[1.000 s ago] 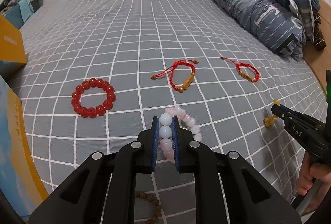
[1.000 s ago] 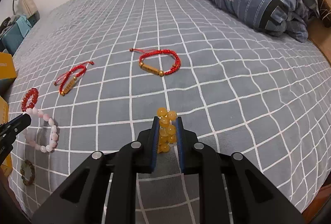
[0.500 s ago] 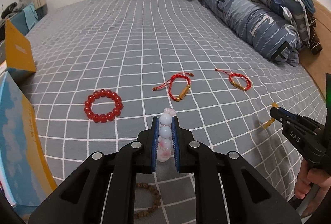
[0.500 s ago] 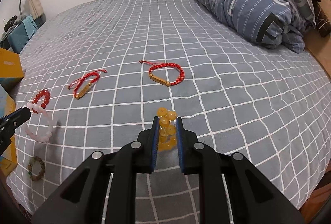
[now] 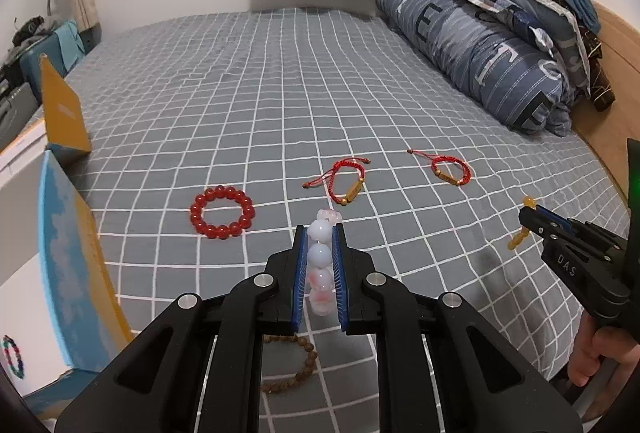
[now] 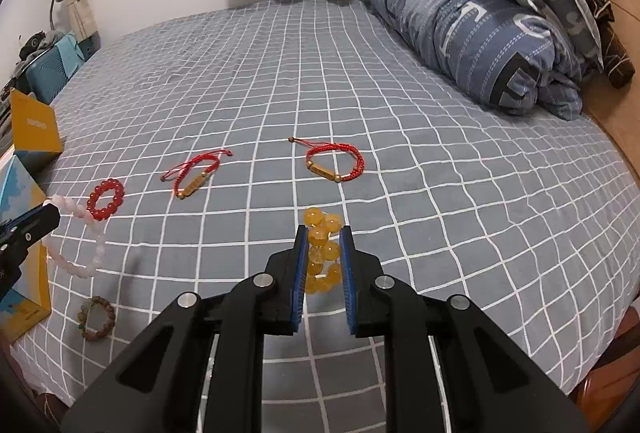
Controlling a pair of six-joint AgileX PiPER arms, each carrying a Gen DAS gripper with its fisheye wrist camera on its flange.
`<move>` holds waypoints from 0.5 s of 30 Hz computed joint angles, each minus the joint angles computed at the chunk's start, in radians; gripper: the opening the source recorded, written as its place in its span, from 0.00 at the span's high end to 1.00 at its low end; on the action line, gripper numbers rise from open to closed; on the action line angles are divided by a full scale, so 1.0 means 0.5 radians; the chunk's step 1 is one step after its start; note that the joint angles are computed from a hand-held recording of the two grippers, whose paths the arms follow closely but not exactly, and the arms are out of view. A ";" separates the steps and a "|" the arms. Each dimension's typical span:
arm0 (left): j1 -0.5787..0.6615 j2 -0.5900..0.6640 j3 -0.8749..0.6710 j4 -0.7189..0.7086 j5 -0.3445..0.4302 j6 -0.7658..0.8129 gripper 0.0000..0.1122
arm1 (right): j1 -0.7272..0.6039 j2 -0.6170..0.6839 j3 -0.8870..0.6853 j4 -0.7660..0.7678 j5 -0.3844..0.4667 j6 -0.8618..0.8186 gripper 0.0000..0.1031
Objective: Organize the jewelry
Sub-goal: 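Carry the pink-white bracelet in the left gripper while the right gripper carries the amber bracelet toward the white box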
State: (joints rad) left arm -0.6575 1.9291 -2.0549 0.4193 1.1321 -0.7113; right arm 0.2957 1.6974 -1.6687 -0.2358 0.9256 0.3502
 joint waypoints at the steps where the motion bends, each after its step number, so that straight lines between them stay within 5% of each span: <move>1: -0.003 -0.021 0.016 0.008 0.002 -0.006 0.89 | 0.016 -0.009 -0.006 -0.010 0.011 0.007 0.86; 15: -0.045 -0.389 0.255 0.187 0.091 -0.132 0.89 | 0.326 -0.029 -0.238 -0.131 0.188 0.115 0.86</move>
